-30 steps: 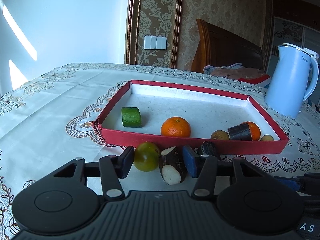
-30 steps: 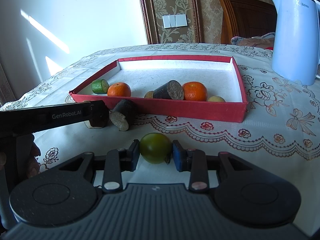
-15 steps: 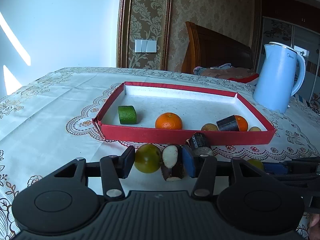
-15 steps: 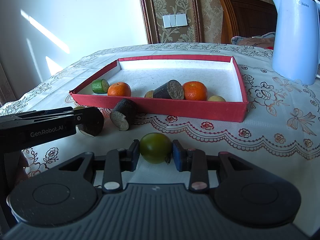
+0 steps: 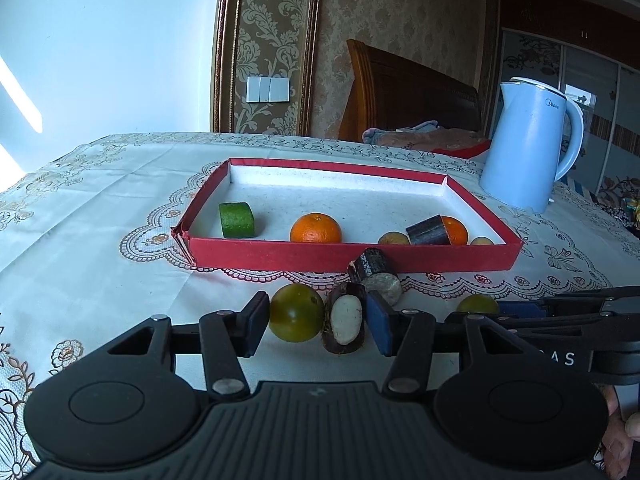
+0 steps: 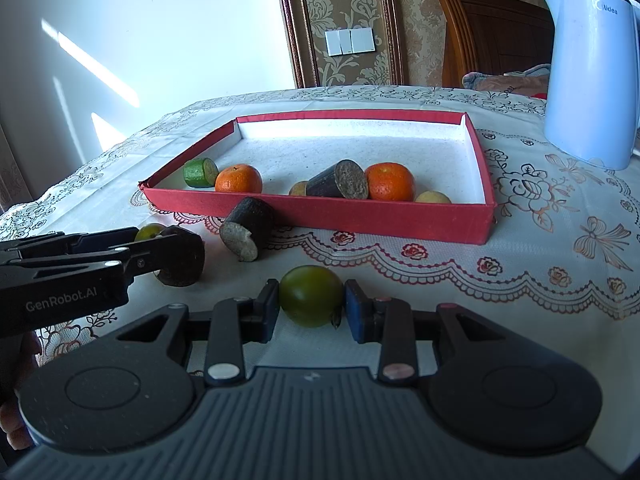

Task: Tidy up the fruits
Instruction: 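Lift the white-faced eggplant piece with the left tool while the right tool holds the tomato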

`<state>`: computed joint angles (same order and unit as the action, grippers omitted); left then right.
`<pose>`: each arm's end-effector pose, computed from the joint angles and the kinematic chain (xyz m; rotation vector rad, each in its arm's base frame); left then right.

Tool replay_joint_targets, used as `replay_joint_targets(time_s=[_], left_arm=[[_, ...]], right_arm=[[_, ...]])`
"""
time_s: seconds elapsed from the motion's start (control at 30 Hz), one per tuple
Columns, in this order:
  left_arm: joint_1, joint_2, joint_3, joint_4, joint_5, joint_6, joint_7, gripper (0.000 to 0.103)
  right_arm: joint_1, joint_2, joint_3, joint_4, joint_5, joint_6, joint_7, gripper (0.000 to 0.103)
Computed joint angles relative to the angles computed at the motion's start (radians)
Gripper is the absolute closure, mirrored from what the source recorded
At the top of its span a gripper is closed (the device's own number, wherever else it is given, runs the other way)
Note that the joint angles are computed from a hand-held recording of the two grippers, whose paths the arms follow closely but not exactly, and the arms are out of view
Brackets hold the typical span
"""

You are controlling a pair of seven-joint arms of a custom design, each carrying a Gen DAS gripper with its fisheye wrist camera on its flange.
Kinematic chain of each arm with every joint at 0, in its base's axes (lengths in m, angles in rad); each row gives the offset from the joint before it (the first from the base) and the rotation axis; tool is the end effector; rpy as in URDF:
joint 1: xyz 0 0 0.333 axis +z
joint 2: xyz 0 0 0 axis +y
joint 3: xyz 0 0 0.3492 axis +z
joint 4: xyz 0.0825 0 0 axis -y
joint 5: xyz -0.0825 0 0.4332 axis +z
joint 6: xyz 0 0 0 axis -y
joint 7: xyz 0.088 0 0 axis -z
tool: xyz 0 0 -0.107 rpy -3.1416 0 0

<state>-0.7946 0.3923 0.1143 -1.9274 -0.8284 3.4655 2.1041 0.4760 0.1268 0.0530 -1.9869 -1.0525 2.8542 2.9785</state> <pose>0.5865 -0.3747 0.4031 -1.3691 1.8725 -1.1830 0.5489 0.3739 0.4733 -1.6633 1.6076 -0.6230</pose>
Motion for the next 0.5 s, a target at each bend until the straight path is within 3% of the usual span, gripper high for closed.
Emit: replay_joint_targets(time_s=[0.07,0.13,0.2,0.3,0.43,0.5], left_arm=[[-0.009,0.002,0.000,-0.004,-0.012,0.036,0.011,0.050],[0.056,-0.004,-0.074,-0.024,0.051,0.085,-0.012,0.044],[0.058,-0.001,-0.087,-0.023,0.032,0.115,0.031,0.035],[0.145,-0.012,-0.178,-0.058,0.143,0.164,-0.017,0.035],[0.218,-0.024,-0.251,-0.085,0.230,0.171,-0.046,0.035],[0.209,-0.024,-0.243,-0.080,0.219,0.154,-0.031,0.035]], right_arm=[[0.000,0.000,0.000,0.000,0.000,0.000,0.000,0.070],[0.000,0.000,0.000,0.000,0.000,0.000,0.000,0.070],[0.000,-0.001,0.000,-0.001,0.000,0.000,-0.001,0.070],[0.000,0.001,0.000,0.001,0.001,0.000,-0.002,0.070],[0.001,0.002,-0.001,0.001,0.002,0.001,-0.004,0.069],[0.002,0.003,-0.001,0.001,0.000,0.001,-0.002,0.069]])
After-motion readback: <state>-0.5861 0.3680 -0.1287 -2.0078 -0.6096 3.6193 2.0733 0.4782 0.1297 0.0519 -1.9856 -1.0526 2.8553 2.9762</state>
